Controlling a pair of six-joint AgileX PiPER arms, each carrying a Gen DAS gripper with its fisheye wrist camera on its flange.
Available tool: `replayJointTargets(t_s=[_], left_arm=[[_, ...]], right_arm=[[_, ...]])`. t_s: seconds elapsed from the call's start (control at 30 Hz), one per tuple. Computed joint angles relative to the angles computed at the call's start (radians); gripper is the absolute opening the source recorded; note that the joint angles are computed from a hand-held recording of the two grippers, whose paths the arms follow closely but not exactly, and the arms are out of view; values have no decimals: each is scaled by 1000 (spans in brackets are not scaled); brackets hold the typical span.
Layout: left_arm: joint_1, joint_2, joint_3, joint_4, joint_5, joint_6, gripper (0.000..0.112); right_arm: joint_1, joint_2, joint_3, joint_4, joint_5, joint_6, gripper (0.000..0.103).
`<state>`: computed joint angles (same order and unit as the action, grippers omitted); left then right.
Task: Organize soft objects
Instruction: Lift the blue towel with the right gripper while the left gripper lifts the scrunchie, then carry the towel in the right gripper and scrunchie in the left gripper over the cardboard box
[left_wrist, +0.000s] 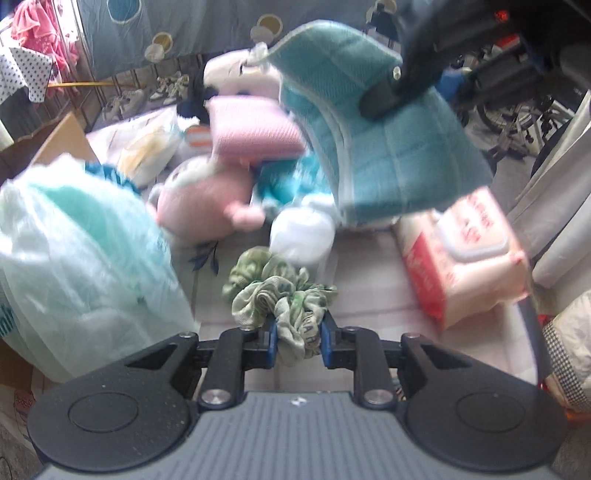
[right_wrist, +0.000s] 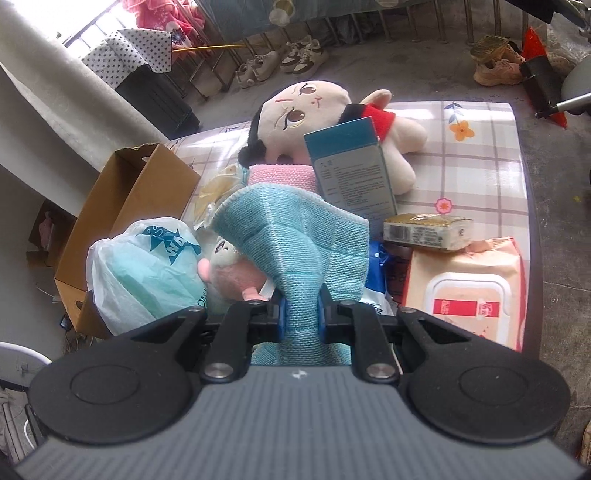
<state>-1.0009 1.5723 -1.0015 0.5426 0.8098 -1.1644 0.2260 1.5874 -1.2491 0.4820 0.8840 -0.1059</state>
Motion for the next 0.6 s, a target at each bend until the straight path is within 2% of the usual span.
replayJointTargets(t_s=[0.2, 0.37, 0.47, 0.6], left_arm=[[34, -9, -158, 52, 114, 74, 23], [127, -19, -286, 94, 165, 160, 23], [200, -43, -296, 96, 143, 198, 23], [349, -92, -268, 20, 60, 334, 23]], right_arm=[[-60, -40, -62, 17, 66, -15, 14], [-51, 2, -234, 11, 116, 30, 14], [-17, 51, -350, -11, 128, 88, 14], [59, 144, -530, -74, 134, 191, 14]])
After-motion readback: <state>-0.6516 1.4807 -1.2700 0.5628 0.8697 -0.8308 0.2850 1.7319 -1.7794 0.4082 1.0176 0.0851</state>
